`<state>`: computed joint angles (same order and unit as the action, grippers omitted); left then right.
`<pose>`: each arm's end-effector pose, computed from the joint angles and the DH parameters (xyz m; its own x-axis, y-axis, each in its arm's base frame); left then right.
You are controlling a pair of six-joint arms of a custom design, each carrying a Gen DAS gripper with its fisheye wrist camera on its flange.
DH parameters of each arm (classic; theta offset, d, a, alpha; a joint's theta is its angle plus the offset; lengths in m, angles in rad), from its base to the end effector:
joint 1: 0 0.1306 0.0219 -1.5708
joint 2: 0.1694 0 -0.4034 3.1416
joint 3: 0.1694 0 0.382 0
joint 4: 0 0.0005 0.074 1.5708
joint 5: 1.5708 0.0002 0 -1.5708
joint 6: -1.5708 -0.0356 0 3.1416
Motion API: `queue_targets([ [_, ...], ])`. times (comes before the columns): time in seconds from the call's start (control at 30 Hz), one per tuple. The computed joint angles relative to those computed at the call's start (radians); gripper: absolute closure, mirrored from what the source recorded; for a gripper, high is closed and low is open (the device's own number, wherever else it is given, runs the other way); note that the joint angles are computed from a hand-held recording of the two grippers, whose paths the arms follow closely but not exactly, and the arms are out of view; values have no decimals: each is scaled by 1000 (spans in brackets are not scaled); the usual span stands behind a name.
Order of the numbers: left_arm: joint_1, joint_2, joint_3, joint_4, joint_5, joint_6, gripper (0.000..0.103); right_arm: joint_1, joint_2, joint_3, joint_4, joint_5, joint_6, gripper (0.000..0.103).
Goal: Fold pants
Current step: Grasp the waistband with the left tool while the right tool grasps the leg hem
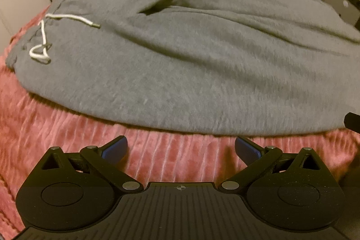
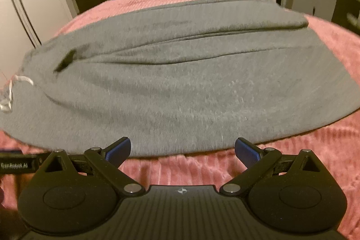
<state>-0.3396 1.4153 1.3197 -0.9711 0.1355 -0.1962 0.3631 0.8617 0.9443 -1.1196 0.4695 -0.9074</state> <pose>0.4323 -0.1584 0.4017 -0.7334 0.4640 -0.4968 0.5450 0.8381 -0.0219 0.2386 0.0729 0.4170 -0.5756 0.5330 -0.6202 0.5716 0.8046 0.1610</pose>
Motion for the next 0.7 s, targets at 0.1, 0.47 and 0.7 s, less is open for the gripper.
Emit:
queue_targets([
  [0.1, 4, 33, 54, 18, -21, 67, 0, -114, 10, -1, 22, 4, 19, 4],
  [0.47, -47, 277, 350, 143, -330, 383, 0, -424, 133, -28, 91, -174, 273, 4],
  [0.7, -30, 302, 237, 494, -525, 446, 0, -518, 234, 127, -44, -319, 464, 5],
])
